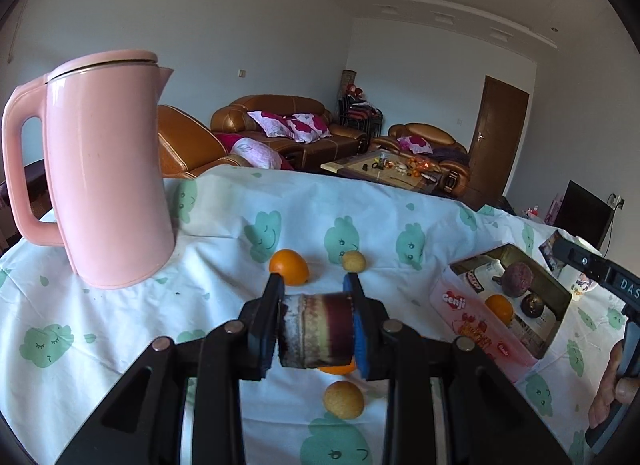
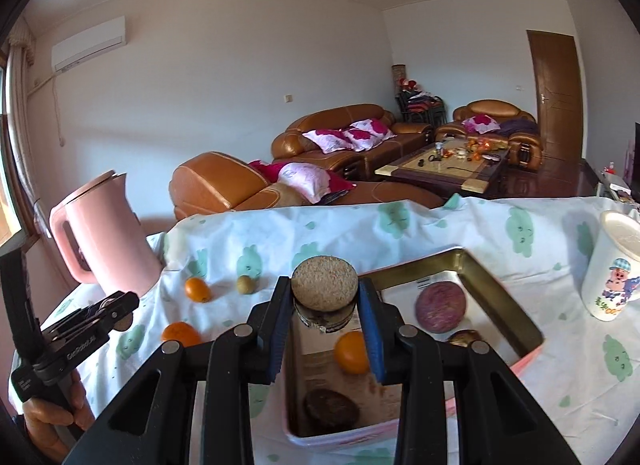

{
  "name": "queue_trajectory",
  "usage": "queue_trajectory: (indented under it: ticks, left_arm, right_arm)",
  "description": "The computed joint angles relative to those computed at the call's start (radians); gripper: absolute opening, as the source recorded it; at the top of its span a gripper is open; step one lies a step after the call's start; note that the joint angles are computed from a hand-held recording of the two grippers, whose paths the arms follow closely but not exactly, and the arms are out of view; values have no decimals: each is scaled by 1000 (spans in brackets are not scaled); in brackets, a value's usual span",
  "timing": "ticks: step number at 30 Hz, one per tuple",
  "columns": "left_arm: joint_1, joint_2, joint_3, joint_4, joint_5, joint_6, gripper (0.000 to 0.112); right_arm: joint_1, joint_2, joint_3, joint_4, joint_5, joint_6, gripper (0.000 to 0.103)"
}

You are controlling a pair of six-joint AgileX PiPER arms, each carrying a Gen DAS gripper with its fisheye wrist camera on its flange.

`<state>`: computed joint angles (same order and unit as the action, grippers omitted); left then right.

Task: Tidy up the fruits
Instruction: 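Lower both cake rolls into the pink tin box and open both tools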

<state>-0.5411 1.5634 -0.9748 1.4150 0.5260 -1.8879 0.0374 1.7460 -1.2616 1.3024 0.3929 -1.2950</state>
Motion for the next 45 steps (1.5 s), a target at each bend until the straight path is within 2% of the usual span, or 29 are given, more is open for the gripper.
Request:
queue_trajectory:
  ticks: [7,12,15,20,22,25,30,32,33,34,35,36,38,39,41,43,45]
  left_arm:
    - [-107,142,-204,-125,20,159,32]
    - [-181,305,-453,-279,71,360,32]
    - [-209,413,-619,-393,104,489,32]
    - [-251,605,-925,-536,269,677,32]
    - [-248,655,-1011,-593,314,727,32]
    - [-244,684,-1051,-623,342,750,32]
    - [-230,668,-1023,-651,328,742,33]
    - [-233,665,-1018,-640,334,732,35]
    - [-239,659,-1007,-619,335,714,37]
    - [-246,654,-996,-594,340,697,43]
    - [-252,651,-992,-572,349,686,54]
    - [-259,652,-994,-549,362,672,61]
    - [-270,639,-972,-501,369,627,80]
    - [-273,626,-952,-482,359,606,82]
    - [-277,605,-922,-453,346,577,92]
    - [-289,597,-907,-414,362,544,103]
    - [-299,590,-892,-375,376,520,103]
  right_arm:
    - [-131,75,-100,-110,48,100,35]
    - [-166,121,-149,-245,56,168,35]
    - [-191,154,-190,-290,110,195,35]
    - [-186,176,-219,-376,137,223,35]
    - [-177,194,-238,-430,145,265,35]
    - [-181,222,-275,-454,202,302,35]
    - [-191,235,-286,-409,249,278,35]
    - [-206,246,-303,-381,296,279,36]
    - [-213,254,-314,-372,324,285,36]
    - [-217,256,-317,-360,337,288,36]
    - [-224,251,-307,-329,339,269,38]
    - [-231,242,-292,-289,334,237,38]
    - [-244,216,-252,-203,316,163,45]
    - [-250,202,-229,-156,302,123,50]
    - [-258,175,-181,-53,272,31,68]
    - [-258,149,-133,47,225,-68,71]
    - [-246,136,-109,89,169,-119,71]
